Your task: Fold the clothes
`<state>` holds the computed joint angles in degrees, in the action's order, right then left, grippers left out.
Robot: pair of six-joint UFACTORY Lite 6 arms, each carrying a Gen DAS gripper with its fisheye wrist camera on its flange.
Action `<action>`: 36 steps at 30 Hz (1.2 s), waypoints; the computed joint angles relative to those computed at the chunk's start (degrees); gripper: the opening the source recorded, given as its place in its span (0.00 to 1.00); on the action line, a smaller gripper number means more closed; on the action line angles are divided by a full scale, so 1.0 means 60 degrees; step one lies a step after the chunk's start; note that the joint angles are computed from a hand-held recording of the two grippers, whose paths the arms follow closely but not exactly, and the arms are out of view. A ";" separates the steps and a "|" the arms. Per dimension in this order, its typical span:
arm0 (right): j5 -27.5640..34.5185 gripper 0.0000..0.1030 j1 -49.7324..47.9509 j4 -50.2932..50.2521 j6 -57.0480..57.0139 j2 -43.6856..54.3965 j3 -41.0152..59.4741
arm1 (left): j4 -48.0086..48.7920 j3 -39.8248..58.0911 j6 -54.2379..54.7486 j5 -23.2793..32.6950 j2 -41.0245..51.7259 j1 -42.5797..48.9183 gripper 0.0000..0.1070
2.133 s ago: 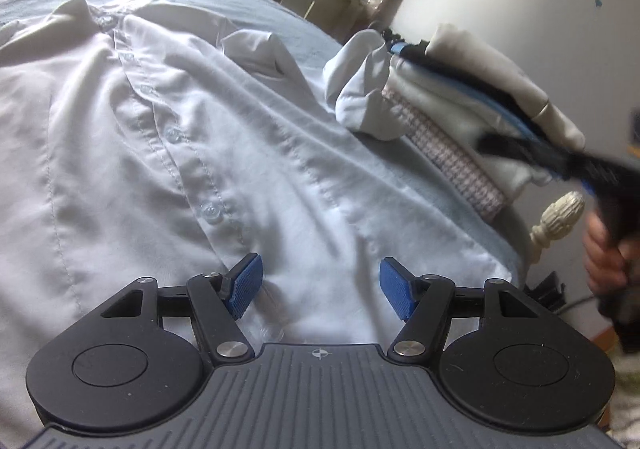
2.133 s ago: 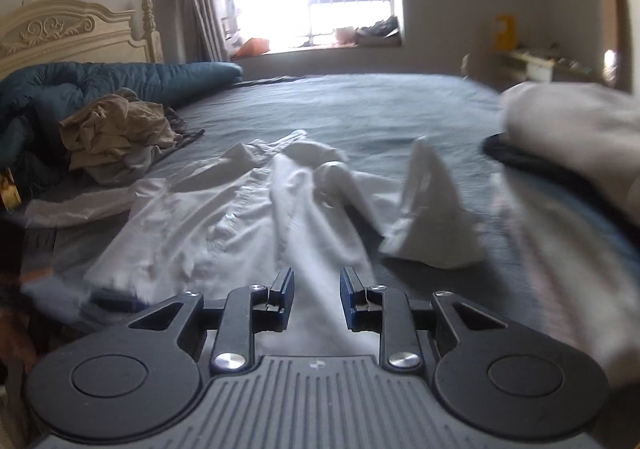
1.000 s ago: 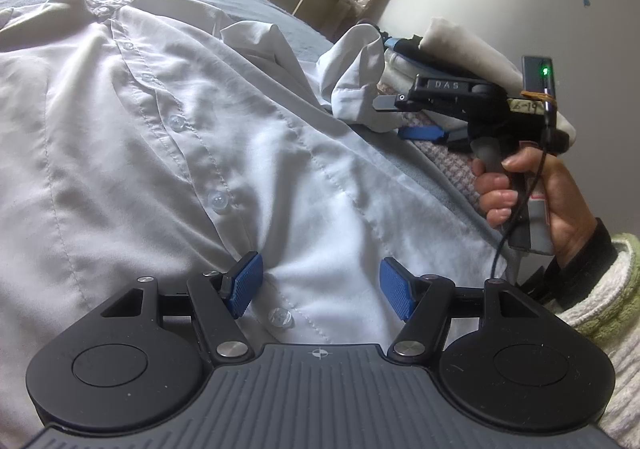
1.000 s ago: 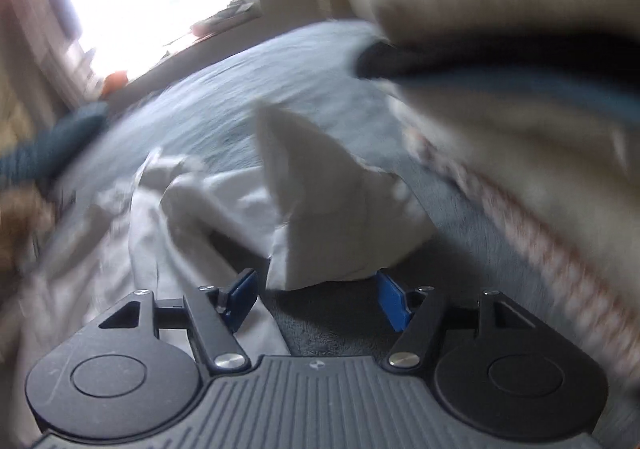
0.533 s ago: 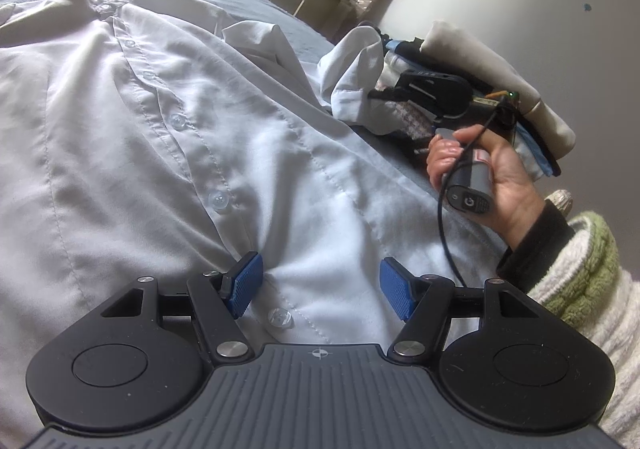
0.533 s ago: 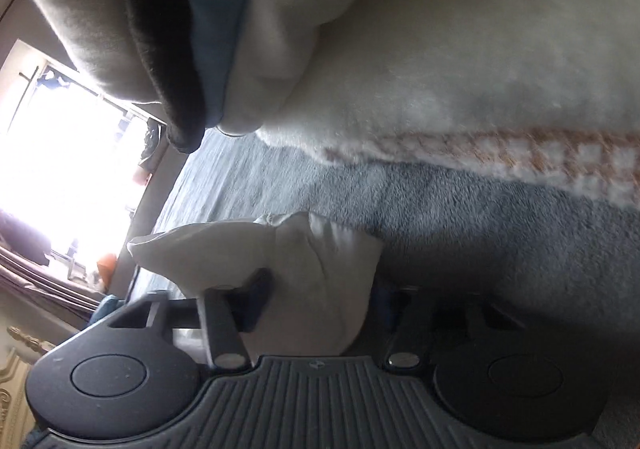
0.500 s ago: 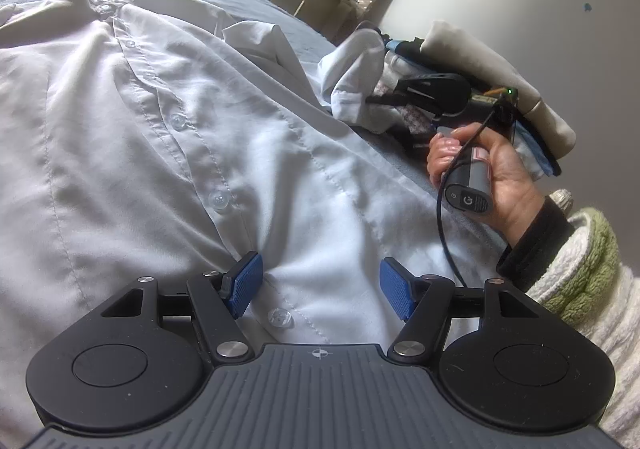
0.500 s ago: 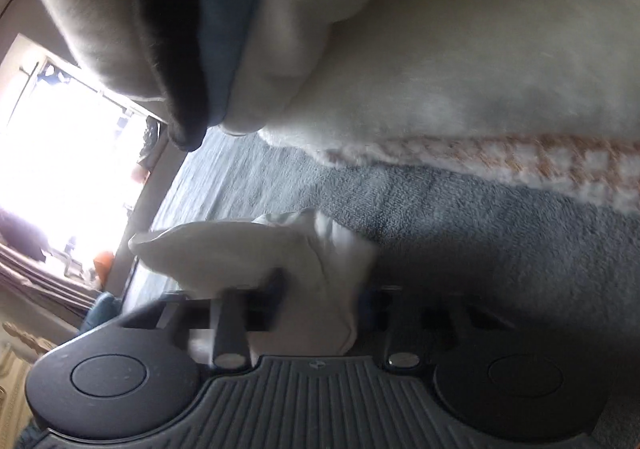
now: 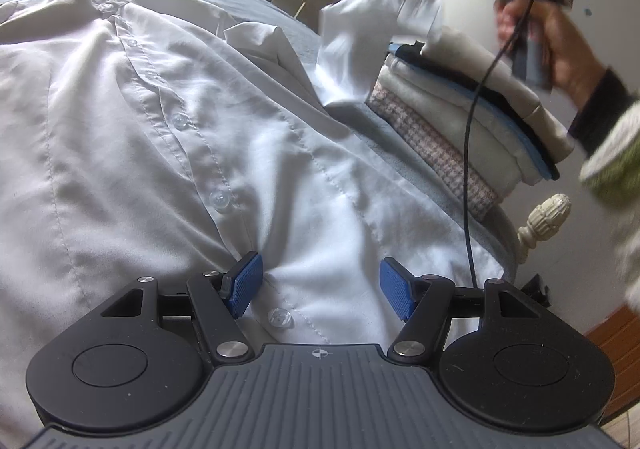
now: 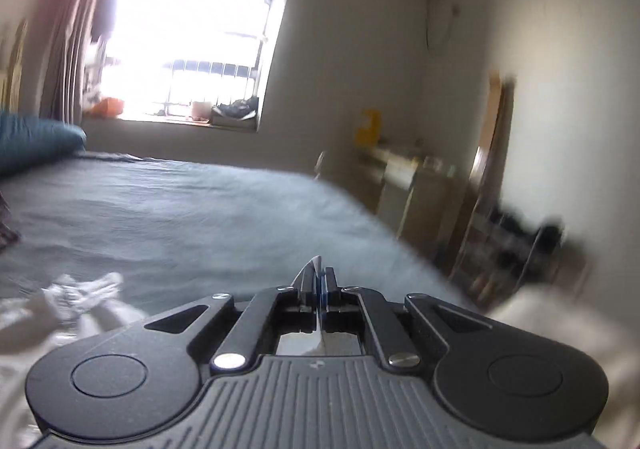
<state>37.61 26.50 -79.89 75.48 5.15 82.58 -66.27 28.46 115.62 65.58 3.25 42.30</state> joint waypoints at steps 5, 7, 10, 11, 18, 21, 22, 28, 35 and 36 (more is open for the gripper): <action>0.1058 0.03 -0.0646 0.1031 -0.3250 0.1823 0.3925 | -0.0005 0.0047 -0.0150 -0.0046 -0.0053 -0.0118 0.61; 0.1061 0.03 -0.1282 0.1412 -0.3859 0.2091 0.4668 | 0.0041 0.0076 -0.0165 -0.0020 -0.0049 -0.0100 0.61; 0.0944 0.02 -0.2229 0.1866 -0.4468 0.2685 0.5620 | 0.0096 0.0156 -0.0250 -0.0013 -0.0039 -0.0132 0.61; 0.0920 0.02 -0.2473 0.2039 -0.4587 0.2881 0.5885 | 0.0093 0.0177 -0.0282 -0.0033 -0.0034 -0.0164 0.61; 0.1338 0.02 -0.3847 0.3732 -0.5810 0.4928 0.8937 | 0.0119 0.0216 -0.0409 -0.0158 -0.0101 -0.0284 0.61; 0.1473 0.02 -0.4339 0.4625 -0.6169 0.5640 1.0120 | 0.0157 0.0205 -0.0336 -0.0150 -0.0089 -0.0237 0.61; 0.1372 0.02 -0.4463 0.4690 -0.6085 0.5488 0.9871 | 0.0173 0.0203 -0.0333 -0.0148 -0.0090 -0.0223 0.61; 0.0073 0.02 -0.4587 0.4909 -0.5648 0.3879 0.7647 | 0.0252 0.0252 -0.0406 -0.0138 -0.0063 -0.0195 0.61; -0.0629 0.02 -0.2781 0.6299 -0.7737 0.1166 0.5913 | 0.0201 0.0186 -0.0649 0.0524 -0.0242 0.0556 0.62; -0.0503 0.02 -0.2215 0.6267 -0.7973 0.0777 0.5625 | 0.0343 0.0200 -0.0651 0.0802 -0.0343 0.0937 0.62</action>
<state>34.60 13.21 -42.29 27.64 9.82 116.33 -64.22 29.66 111.71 70.39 1.19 47.92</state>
